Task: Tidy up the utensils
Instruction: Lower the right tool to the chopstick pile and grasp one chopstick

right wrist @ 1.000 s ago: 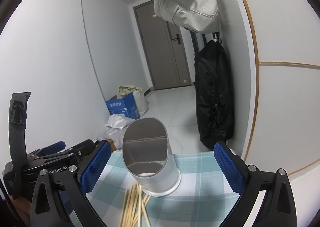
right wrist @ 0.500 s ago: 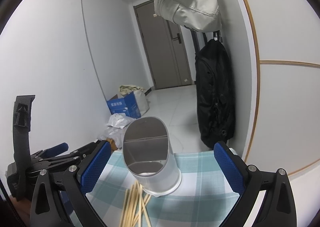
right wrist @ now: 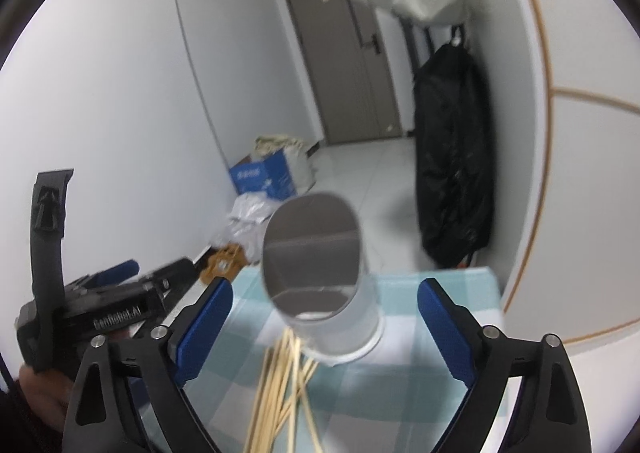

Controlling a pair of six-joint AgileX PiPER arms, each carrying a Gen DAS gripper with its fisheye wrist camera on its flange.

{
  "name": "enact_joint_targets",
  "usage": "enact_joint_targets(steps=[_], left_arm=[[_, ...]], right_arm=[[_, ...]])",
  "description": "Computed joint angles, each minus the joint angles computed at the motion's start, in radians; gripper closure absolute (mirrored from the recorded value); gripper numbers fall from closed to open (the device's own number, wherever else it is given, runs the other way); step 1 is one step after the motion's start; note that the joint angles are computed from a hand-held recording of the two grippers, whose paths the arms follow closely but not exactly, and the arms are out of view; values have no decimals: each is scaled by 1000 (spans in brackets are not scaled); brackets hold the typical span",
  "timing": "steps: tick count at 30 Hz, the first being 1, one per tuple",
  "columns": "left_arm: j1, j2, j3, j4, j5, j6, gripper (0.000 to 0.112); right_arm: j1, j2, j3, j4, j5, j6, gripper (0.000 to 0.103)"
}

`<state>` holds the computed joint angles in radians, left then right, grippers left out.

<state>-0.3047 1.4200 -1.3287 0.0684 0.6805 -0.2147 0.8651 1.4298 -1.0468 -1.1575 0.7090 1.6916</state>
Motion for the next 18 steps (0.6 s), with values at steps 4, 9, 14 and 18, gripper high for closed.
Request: enact_joint_targets(steps=[4,9,14,18], left_arm=[[90,25,-30,-109,48,83,10],[168,80,-67,-177,139,144,10],[210,132,-92,-200,205,165,10],[243,170,-113,-230,269,184,10]], right_arm=[[-40,51,-31,141,-92,-133,21],[-69,157,-102,362,-136,-358,32],[-109,294,-197,609,-146,-606,42],[-131,380,-260,704,-143,-693,48]])
